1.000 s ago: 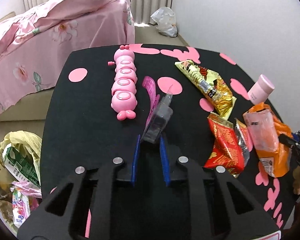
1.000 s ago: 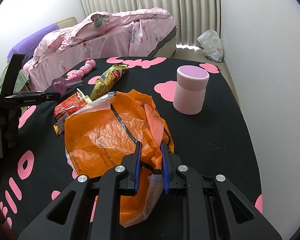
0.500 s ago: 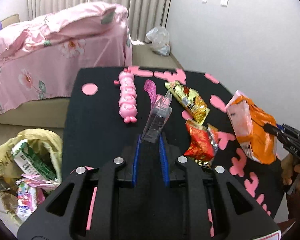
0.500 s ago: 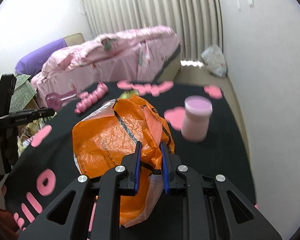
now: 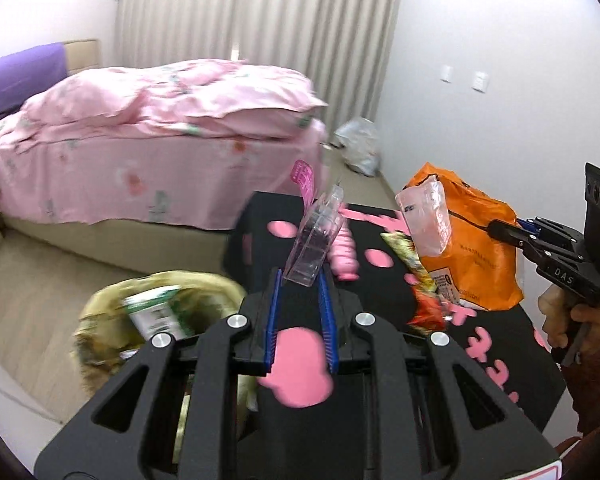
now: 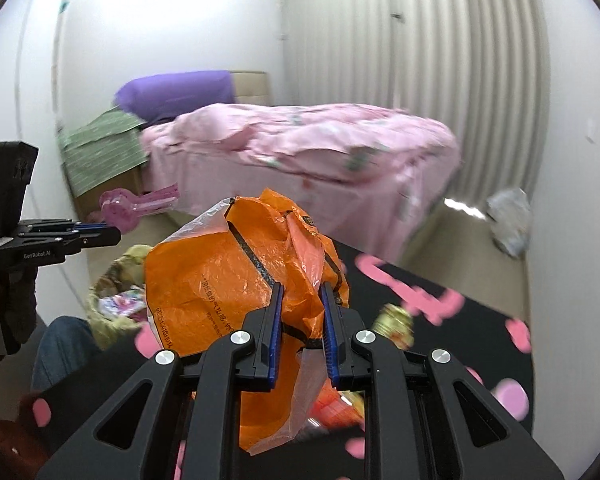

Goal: Collect trash
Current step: 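Carry the lollipop and orange bag over the yellow trash bag with both tools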

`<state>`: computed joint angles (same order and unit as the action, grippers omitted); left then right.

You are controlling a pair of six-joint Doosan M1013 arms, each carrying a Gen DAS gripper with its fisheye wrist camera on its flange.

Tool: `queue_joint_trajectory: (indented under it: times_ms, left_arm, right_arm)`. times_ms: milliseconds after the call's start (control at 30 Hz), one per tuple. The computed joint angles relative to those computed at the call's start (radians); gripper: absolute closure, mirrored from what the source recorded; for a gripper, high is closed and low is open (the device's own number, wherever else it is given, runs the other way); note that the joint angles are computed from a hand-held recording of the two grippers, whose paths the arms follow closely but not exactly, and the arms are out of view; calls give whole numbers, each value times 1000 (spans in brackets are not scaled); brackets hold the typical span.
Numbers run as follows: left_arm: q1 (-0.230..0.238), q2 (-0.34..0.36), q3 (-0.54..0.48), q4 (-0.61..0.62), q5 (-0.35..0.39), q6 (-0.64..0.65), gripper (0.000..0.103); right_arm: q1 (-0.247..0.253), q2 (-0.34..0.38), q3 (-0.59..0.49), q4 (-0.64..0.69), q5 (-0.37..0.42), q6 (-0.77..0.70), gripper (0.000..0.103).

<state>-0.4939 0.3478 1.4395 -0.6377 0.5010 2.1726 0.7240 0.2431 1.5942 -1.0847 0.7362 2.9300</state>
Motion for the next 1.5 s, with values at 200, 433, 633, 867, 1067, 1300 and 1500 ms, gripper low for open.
queue_joint_trajectory:
  times_ms: [200, 433, 633, 867, 1067, 1300, 1500]
  left_arm:
    - [67, -28, 44, 66, -37, -116, 85]
    - [125, -33, 68, 75, -50, -157, 85]
    - [163, 46, 10, 9, 90, -141, 85]
    - [158, 142, -40, 142, 177, -277, 86]
    - [151, 165, -39, 161, 172, -282, 88]
    - [157, 155, -34, 165, 159, -288, 88]
    - [168, 136, -20, 99, 151, -225, 88]
  right_arm:
    - [-18, 102, -151, 166, -90, -261, 85]
    - [-46, 264, -371, 512, -94, -666, 85]
    - [-82, 420, -578, 918, 11, -1017, 85]
    - [-97, 550, -752, 989, 209, -1100, 85]
    - [-107, 574, -782, 1039, 248, -1119, 85]
    - [-103, 593, -813, 1054, 264, -1140, 85]
    - [-106, 597, -818, 1068, 261, -1142, 85]
